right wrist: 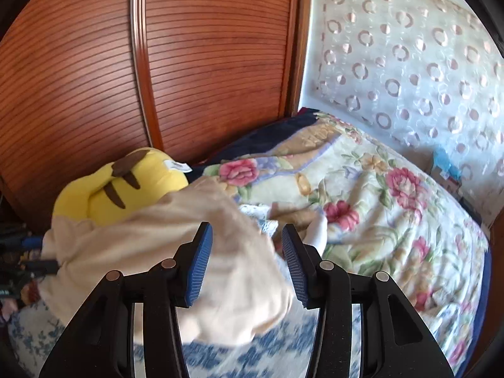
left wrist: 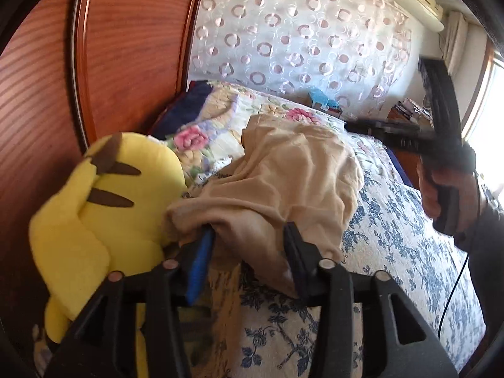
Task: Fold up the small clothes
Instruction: 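Lower the shirt bundle beside the yellow plush toy and open both grippers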
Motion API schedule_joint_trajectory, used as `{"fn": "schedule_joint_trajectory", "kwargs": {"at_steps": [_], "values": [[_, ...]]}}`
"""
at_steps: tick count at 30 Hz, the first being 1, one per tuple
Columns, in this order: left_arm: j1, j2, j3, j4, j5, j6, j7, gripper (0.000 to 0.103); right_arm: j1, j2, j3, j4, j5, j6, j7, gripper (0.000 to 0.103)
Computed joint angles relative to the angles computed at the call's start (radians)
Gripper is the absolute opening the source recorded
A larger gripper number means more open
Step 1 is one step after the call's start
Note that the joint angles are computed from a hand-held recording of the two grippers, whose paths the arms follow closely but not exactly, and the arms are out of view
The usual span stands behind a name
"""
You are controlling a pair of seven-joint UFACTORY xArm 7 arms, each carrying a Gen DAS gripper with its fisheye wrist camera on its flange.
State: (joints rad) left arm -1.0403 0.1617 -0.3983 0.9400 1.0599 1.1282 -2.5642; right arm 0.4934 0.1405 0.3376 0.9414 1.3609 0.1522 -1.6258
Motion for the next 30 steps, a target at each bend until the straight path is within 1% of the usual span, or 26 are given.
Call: {"fn": "schedule_joint_trajectory", "kwargs": {"at_steps": [1, 3, 4, 7, 8, 11, 14, 15, 16, 18, 19, 20, 21, 22, 23, 25, 27, 28, 30], "values": [[-0.009, 0.004, -0.006, 0.015, -0.008, 0.027, 0.014, 0.055, -0.004, -0.008, 0.003, -0.016, 0.035, 0.002, -0.018, 0.046], [-0.023, 0.014, -0.012, 0.043, -0.023, 0.068, 0.046, 0.056, -0.002, -0.025, -0.003, -0.044, 0.072, 0.012, -0.034, 0.046], [-0.031, 0.024, -0.014, 0.062, -0.027, 0.085, 0.068, 0.056, -0.001, -0.04, -0.006, -0.063, 0.108, 0.017, -0.056, 0.046], [-0.052, 0.055, -0.009, 0.106, -0.04, 0.119, 0.094, 0.056, 0.01, -0.091, -0.028, -0.116, 0.187, 0.041, -0.098, 0.046], [-0.057, 0.064, -0.004, 0.113, -0.042, 0.119, 0.092, 0.056, 0.015, -0.111, -0.036, -0.135, 0.203, 0.051, -0.103, 0.046], [-0.07, 0.1, 0.01, 0.139, -0.034, 0.077, 0.093, 0.056, 0.023, -0.194, -0.06, -0.213, 0.234, 0.084, -0.108, 0.046], [-0.071, 0.135, 0.035, 0.153, -0.008, -0.015, 0.092, 0.055, 0.029, -0.275, -0.078, -0.28, 0.242, 0.101, -0.103, 0.046], [-0.069, 0.146, 0.043, 0.158, -0.007, -0.043, 0.099, 0.052, 0.027, -0.312, -0.087, -0.311, 0.242, 0.114, -0.097, 0.046], [-0.062, 0.161, 0.052, 0.168, -0.014, -0.072, 0.122, 0.043, 0.025, -0.34, -0.094, -0.333, 0.236, 0.123, -0.09, 0.046], [-0.06, 0.177, 0.069, 0.181, -0.027, -0.102, 0.154, 0.036, 0.02, -0.411, -0.112, -0.389, 0.215, 0.14, -0.067, 0.046], [-0.053, 0.183, 0.078, 0.183, -0.031, -0.131, 0.172, 0.027, 0.018, -0.446, -0.12, -0.415, 0.21, 0.148, -0.064, 0.046], [-0.05, 0.188, 0.086, 0.183, -0.033, -0.153, 0.179, 0.026, 0.016, -0.494, -0.13, -0.449, 0.197, 0.155, -0.055, 0.046], [-0.047, 0.196, 0.095, 0.185, -0.038, -0.166, 0.185, 0.023, 0.014, -0.526, -0.14, -0.473, 0.187, 0.161, -0.05, 0.046], [-0.054, 0.203, 0.102, 0.196, -0.049, -0.14, 0.2, 0.015, 0.011, -0.568, -0.153, -0.501, 0.168, 0.173, -0.035, 0.046], [-0.054, 0.205, 0.105, 0.203, -0.063, -0.137, 0.217, 0.01, 0.01, -0.596, -0.164, -0.521, 0.154, 0.181, -0.024, 0.046], [-0.057, 0.201, 0.114, 0.203, -0.044, -0.164, 0.221, 0.004, 0.006, -0.669, -0.191, -0.571, 0.114, 0.197, 0.005, 0.046], [-0.075, 0.217, 0.114, 0.24, -0.054, -0.122, 0.259, 0.003, 0.005, -0.733, -0.219, -0.614, 0.072, 0.208, 0.039, 0.046], [-0.092, 0.222, 0.114, 0.261, -0.049, -0.098, 0.261, 0.003, 0.003, -0.769, -0.236, -0.639, 0.051, 0.212, 0.056, 0.046], [-0.109, 0.224, 0.114, 0.284, -0.036, -0.091, 0.269, 0.002, 0.009, -0.815, -0.265, -0.672, 0.016, 0.213, 0.085, 0.046]]}}
